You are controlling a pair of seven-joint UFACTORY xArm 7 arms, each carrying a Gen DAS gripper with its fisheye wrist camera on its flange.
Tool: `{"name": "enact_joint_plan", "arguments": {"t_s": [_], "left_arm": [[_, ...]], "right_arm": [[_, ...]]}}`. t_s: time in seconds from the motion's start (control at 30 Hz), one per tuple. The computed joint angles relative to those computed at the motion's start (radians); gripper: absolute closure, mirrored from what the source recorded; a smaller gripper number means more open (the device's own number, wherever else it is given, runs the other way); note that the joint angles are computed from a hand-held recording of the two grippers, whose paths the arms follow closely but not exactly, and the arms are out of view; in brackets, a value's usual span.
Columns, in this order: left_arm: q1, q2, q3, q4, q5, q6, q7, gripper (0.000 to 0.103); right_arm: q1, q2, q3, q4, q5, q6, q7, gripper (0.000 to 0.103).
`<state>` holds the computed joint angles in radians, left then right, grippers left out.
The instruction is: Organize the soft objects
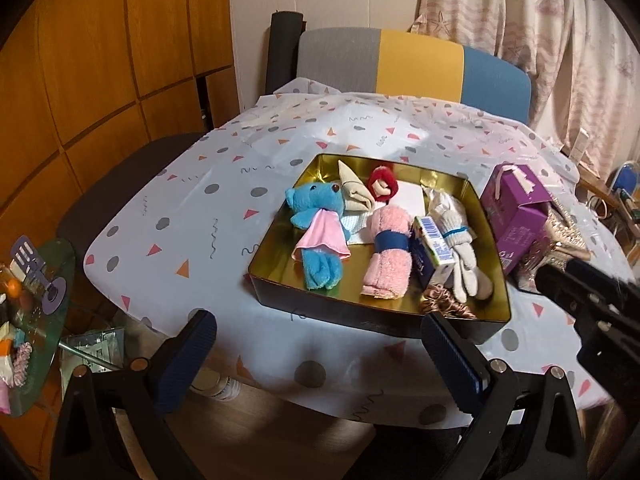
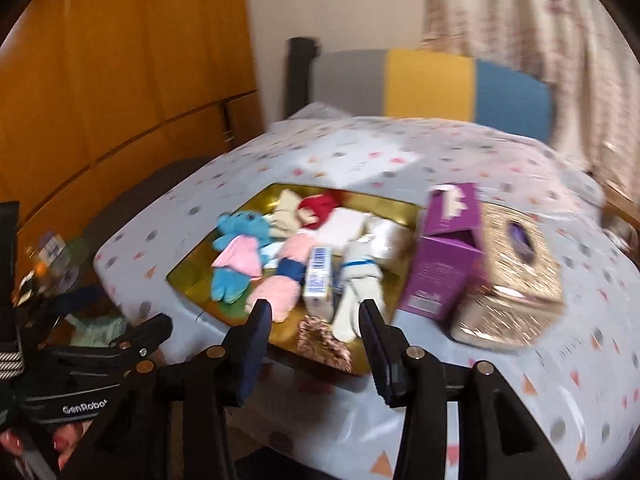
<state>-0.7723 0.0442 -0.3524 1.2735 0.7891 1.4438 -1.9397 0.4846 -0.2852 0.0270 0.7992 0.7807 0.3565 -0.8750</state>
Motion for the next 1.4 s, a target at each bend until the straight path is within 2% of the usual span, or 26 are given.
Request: {"name": "enact_joint_plan", "arguments": {"t_s": [0.07,0.17,0.23,0.43,0.67,1.0,1.4], "left_arm": [[-0.007,0.007,-0.004,0.018,-0.002,0.022,-0.001,0.0],[-0.018,0.011,-0.008,0.036,-0.011,0.045,-0.005,0.0],[-0.025,0.011,-0.009,0.042,-0.017,0.053,-0.006,0.0],[-0.043,0.014,-0.014,0.057,-0.04,0.088,-0.011,0.0],[-0.053,0.014,-0.016,0.064,-0.047,0.094,-0.009,0.0],[-0.054,0.007,-0.017,0.059,-0.044,0.091,-0.012,0.0],[-0.062,0.028,-0.015,0.079,-0.045,0.13,-0.011,0.0]], "right_arm": [[-0.059,-0.039,0.06,-0.046,-0.101,-0.053,0.167,0.057],[-0.086,-0.07,0.078,-0.085,-0.187,-0.076,0.305,0.057],[-0.126,-0.089,0.115,-0.118,-0.271,-0.118,0.41,0.057],[-0.093,-0.113,0.064,-0.158,-0.356,-0.11,0.512,0.057],[-0.044,-0.159,0.019,-0.197,-0.418,-0.112,0.573,0.057],[-0.021,-0.186,0.014,-0.219,-0.486,-0.132,0.625,0.057],[0.019,-0.196,-0.021,-0.222,-0.473,-0.118,0.612,0.057]]}}
